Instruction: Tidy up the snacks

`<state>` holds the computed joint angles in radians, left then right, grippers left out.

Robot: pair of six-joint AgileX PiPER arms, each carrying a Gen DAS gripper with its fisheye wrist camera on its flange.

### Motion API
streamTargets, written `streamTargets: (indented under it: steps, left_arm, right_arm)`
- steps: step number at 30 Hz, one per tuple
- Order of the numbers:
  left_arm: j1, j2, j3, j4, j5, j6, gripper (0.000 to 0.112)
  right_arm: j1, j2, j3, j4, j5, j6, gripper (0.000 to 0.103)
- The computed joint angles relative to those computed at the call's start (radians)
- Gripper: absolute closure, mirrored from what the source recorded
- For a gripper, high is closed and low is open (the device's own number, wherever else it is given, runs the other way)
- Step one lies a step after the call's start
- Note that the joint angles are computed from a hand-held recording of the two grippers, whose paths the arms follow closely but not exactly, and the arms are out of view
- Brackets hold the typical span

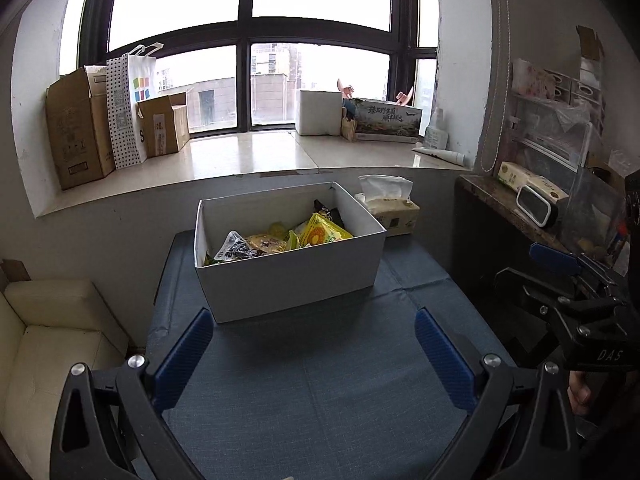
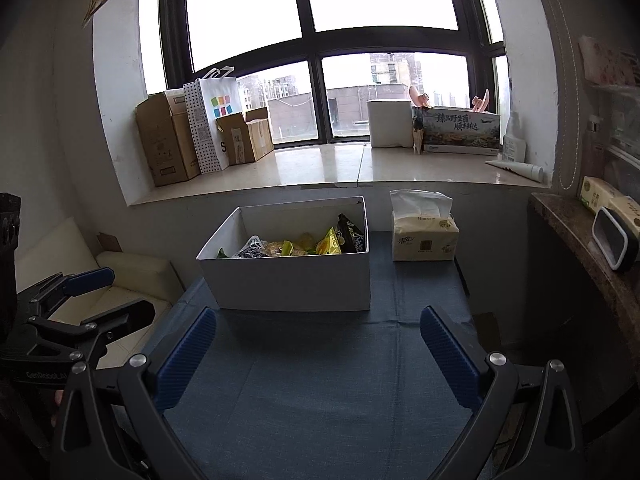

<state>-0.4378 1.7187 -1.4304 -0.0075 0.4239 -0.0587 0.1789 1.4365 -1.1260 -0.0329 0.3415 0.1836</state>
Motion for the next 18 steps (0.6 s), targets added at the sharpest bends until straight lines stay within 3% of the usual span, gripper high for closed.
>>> streamTargets:
  steps: [6,18]
  left_arm:
    - [0.009,-0.016,0.005,-0.052,-0.005,0.054,0.009]
    - [0.028,-0.004,-0.015,-0.099,0.018,0.081,0.009]
  right_arm:
    - [-0.012,-0.014,0.012,0.101,-0.001,-0.088,0.0]
    - [0.0,-0.005,0.006,0.097,0.002,-0.095,0.0]
